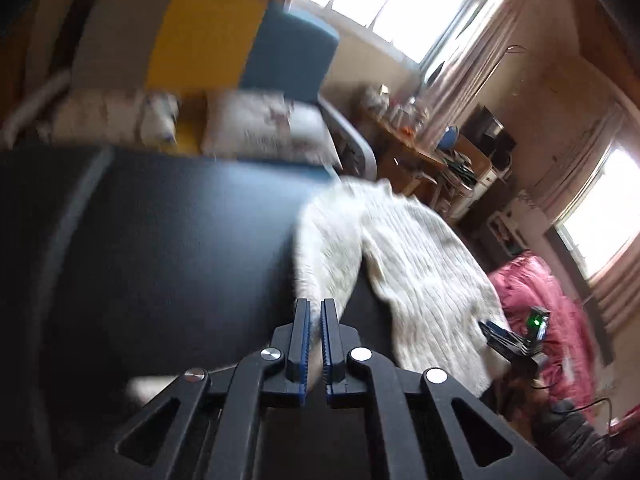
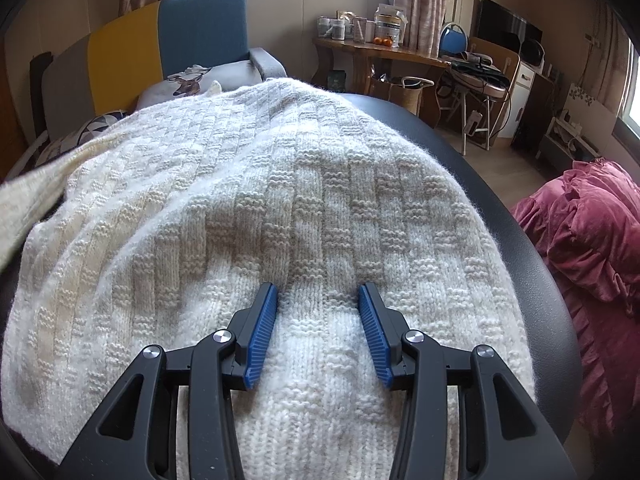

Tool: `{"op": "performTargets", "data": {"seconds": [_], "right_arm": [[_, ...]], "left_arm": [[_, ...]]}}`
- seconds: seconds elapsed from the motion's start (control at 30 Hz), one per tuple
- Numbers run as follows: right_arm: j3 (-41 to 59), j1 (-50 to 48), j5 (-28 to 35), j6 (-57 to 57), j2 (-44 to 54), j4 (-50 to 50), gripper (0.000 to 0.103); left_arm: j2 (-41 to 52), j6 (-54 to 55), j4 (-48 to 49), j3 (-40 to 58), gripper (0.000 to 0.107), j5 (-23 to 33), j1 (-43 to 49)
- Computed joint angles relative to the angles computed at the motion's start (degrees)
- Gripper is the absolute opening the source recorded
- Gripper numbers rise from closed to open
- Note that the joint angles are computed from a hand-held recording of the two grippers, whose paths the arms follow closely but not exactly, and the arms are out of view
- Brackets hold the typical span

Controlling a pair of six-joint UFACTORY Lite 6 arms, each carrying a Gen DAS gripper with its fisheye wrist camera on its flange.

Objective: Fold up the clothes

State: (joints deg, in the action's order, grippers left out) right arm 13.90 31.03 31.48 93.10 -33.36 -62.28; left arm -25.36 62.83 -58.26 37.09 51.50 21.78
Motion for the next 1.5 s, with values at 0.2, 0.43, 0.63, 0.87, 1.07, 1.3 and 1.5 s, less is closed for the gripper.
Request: {"op": "performTargets", "data": {"seconds": [0.2, 0.43, 0.63, 0.87, 1.07, 1.3, 1.5], "right_arm": [[10.5, 2.4, 8.8, -11.2, 5.5, 13.3, 0.046], [27.6, 19.2, 10.3, -12.2, 14.6, 13.1, 0.054], [39.7, 24.7, 1.1, -11.2, 31.6, 14.2, 0.054], [45.9, 25.7, -2.0, -15.3, 44.1, 18.8, 0.055], [38.7, 23.5, -9.2, -3.9, 42.0, 11.1, 0.064], [39.4, 25.9, -6.6, -0.2, 42.9, 7.0, 0.064], [41.3, 26.9, -4.8, -3.8, 44.2, 7.6, 0.046]], "left_arm": [[6.4, -6.4, 12.6, -2.8, 0.003, -9.6, -2.3], [7.7, 2.9, 7.4, -2.6, 0.018, -6.8, 7.8], [12.1, 3.6, 13.1, 2.3, 0.023, -13.4, 2.5], [18.8, 5.1, 14.2, -2.6, 0.025, -27.0, -5.0], [18.4, 14.2, 6.9, -5.2, 0.025, -29.1, -6.4], [18.6, 17.3, -0.5, -4.8, 0.004, -23.0, -0.8], [12.5, 14.2, -3.3, -4.5, 0.004, -13.4, 7.0]]}}
